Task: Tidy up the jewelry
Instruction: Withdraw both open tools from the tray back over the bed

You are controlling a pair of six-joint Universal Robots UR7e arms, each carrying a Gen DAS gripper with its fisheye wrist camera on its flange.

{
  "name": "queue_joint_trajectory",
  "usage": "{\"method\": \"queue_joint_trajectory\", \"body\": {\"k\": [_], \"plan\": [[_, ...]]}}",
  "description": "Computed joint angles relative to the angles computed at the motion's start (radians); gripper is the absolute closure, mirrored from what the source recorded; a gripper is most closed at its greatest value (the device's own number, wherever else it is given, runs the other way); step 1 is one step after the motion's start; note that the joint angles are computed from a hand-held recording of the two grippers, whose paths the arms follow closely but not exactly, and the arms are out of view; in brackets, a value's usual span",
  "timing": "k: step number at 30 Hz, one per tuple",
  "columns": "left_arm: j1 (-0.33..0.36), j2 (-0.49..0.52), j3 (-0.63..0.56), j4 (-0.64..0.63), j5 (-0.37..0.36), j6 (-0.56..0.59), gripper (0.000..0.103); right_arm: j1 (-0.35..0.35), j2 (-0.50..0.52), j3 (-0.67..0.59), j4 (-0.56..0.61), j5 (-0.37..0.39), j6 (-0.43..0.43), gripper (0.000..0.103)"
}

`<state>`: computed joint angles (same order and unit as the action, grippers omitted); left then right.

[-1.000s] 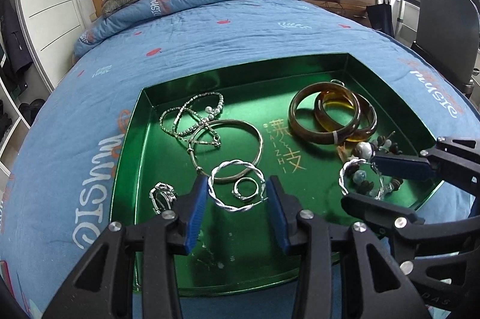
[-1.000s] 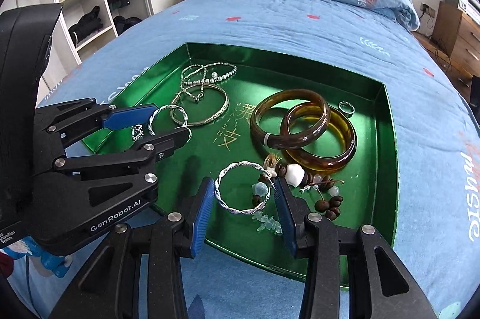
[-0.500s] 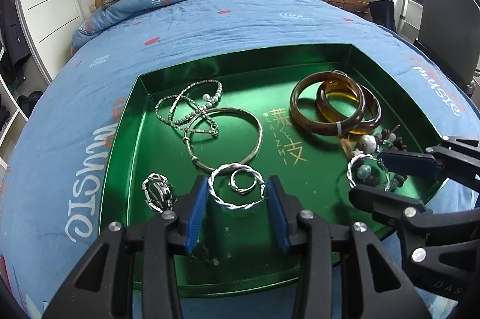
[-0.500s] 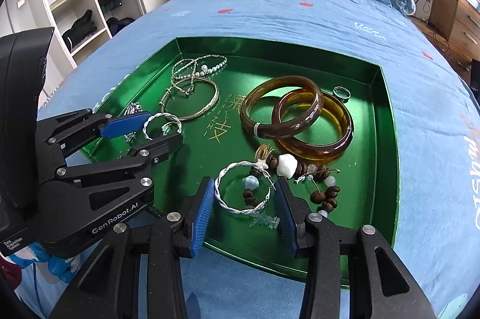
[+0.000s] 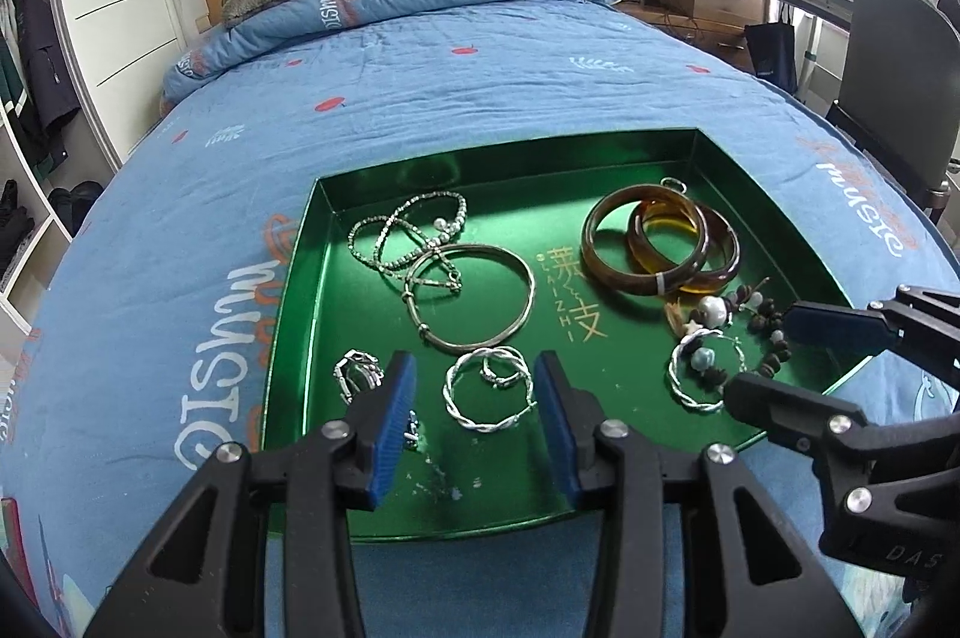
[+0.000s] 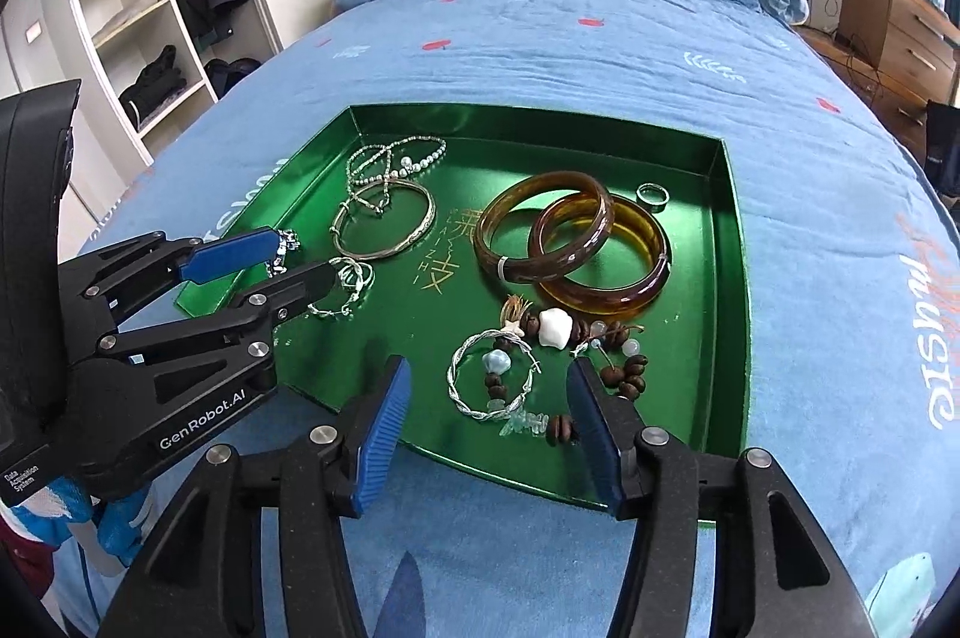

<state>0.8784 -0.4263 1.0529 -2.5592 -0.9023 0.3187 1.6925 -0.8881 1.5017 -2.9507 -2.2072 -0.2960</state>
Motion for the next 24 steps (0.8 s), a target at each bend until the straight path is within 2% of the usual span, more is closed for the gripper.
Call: {"method": "queue_joint_trajectory", "body": {"k": [9, 18, 24], "plan": [[-0.039, -0.113, 0.147, -0.111, 0.010, -0.014, 0.058, 0.054, -0.057, 0.088, -0.114, -0.042, 0.011, 0.044], [-0.082, -0.248, 0.343, -0.265, 0.042, -0.018, 0.058, 0.135, -0.109, 0.202, -0.239, -0.135, -0.008, 0.037], [-0.108, -0.337, 0.445, -0.269, 0.067, -0.072, 0.058, 0.195, -0.135, 0.281, -0.317, -0.194, -0.031, 0.031]]}}
